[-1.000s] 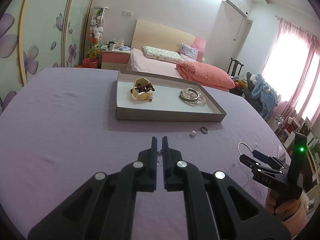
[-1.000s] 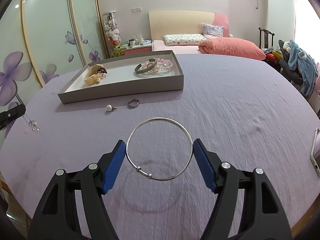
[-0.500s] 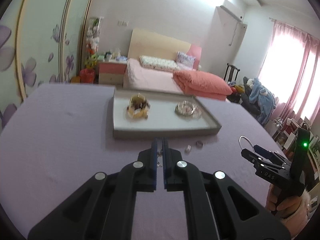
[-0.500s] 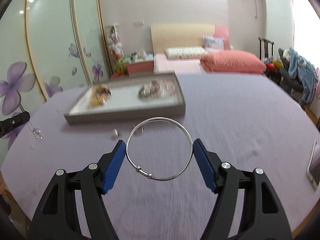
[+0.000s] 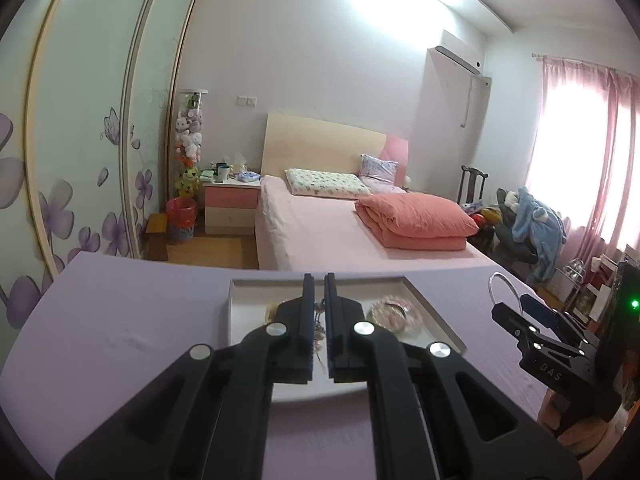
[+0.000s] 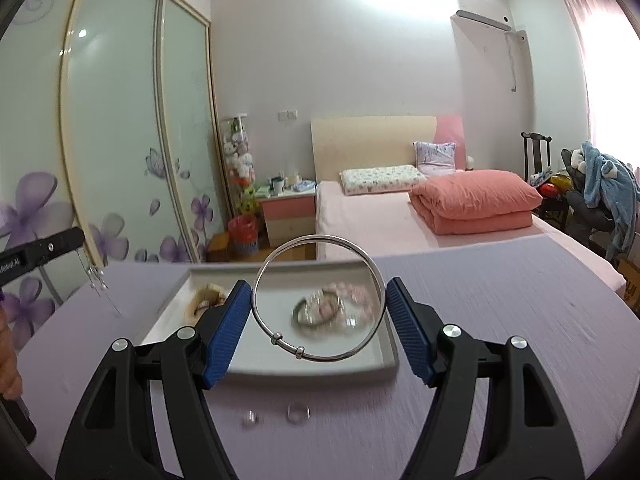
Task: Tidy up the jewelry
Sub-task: 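Carry the earrings and silver bangle into the grey tray and open both tools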
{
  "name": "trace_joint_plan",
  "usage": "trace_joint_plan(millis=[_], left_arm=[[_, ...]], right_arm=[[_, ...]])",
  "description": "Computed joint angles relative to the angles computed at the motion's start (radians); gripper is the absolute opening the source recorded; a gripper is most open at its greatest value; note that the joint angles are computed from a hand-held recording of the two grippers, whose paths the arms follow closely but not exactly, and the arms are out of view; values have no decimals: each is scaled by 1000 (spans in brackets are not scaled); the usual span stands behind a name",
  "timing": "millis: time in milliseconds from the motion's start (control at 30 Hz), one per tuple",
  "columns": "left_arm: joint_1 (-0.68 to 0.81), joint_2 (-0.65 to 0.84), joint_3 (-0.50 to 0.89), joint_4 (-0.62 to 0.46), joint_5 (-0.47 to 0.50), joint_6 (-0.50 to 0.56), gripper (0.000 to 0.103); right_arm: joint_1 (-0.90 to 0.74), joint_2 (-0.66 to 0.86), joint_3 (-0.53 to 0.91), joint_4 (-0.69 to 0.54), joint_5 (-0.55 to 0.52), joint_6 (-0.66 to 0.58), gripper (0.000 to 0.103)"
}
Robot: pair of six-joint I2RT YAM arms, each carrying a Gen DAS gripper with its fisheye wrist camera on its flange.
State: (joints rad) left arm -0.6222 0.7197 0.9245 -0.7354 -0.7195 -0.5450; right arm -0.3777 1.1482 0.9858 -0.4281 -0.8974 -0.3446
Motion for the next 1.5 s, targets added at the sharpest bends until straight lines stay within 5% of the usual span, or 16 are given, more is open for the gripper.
trace_joint_plan(millis=[167,500,933,1500], left_arm=[[175,68,-44,183,126,132,6],[342,258,-99,448,278,230,6],[433,388,-143,563,374,238,6],[463,428,-177,595,400,218,9]], right_arm=[[130,86,3,168,119,130,69],[267,247,44,224,254,167,70],[341,370,110,149,362,126,70],[333,343,91,133,346,86,77]])
